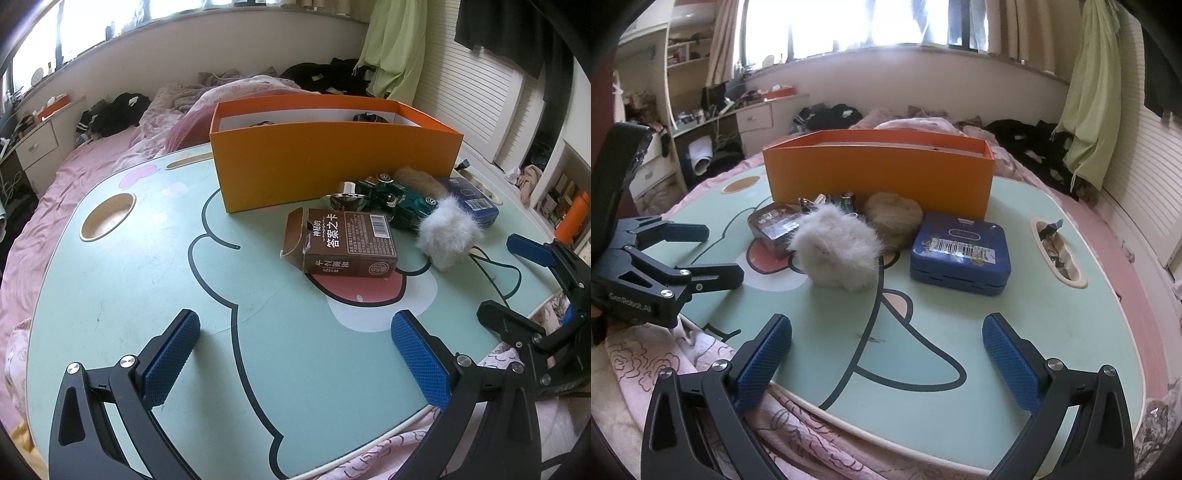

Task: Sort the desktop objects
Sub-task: 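Move the right tool to the white fluffy pompom and grasp it, then grasp the brown drink carton with the left tool while the right tool carries the pompom to the box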

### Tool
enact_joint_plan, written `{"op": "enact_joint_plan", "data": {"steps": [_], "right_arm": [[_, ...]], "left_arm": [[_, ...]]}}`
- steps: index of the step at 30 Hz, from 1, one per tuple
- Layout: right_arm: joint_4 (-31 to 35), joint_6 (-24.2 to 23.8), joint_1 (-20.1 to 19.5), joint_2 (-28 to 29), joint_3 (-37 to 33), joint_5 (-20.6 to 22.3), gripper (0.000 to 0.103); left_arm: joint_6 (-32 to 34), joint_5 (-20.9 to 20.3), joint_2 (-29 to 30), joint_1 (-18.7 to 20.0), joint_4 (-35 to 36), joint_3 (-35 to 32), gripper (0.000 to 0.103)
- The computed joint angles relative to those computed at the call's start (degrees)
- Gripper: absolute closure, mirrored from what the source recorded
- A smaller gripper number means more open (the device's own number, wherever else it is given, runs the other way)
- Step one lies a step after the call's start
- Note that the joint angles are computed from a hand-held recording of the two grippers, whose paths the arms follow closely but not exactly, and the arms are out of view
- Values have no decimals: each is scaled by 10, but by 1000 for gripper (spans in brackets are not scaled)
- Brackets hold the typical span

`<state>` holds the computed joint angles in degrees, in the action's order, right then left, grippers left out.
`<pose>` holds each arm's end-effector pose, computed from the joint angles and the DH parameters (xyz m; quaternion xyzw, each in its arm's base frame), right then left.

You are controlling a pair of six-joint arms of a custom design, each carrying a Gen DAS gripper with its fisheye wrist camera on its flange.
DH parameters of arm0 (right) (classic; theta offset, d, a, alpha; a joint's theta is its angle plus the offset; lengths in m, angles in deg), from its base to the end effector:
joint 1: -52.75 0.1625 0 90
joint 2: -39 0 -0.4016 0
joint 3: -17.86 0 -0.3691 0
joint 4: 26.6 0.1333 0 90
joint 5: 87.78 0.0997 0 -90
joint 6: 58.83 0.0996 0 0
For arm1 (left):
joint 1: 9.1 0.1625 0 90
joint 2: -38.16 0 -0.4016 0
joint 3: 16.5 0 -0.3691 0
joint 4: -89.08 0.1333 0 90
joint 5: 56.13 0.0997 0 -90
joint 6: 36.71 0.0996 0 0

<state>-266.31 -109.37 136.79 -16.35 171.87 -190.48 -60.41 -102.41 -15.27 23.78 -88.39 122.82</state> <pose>0.0785 -0.3209 0.1444 0.2961 -0.8479 0.3300 0.2906 -0.1988 -0.3692 0.0477 0.2619 0.8903 -0.2511 0.2752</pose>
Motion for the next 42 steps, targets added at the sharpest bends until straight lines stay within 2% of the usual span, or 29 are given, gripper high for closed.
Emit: {"op": "enact_joint_plan", "data": {"steps": [18,23,25,29,33,35,37,39,41,42], "right_arm": [[-6,3,-1,2,1,7,0],[31,19,-31,-43,16,68,2],[45,26,-33,-56,14,73,7],[76,37,-19,-69,2,61,11],[91,42,0,-75,-8,68,14],[99,40,22,-70,-22,57,16],[124,49,46,-66,-44,42,24],[171,64,62,-68,-68,28,29],[235,75,78,-64,-98,-3,36],[256,78,83,-60,-107,-21,45]], "left_arm": [[4,0,-2,2,2,-2,0],[4,0,-2,2,2,-2,0],[4,0,-2,2,2,-2,0],[4,0,-2,2,2,-2,0],[3,0,-2,2,2,-2,0],[3,0,-2,2,2,-2,0],[3,0,-2,2,2,-2,0],[4,0,-2,2,1,-2,0],[3,0,-2,2,2,-3,0],[3,0,-2,2,2,-3,0]]}}
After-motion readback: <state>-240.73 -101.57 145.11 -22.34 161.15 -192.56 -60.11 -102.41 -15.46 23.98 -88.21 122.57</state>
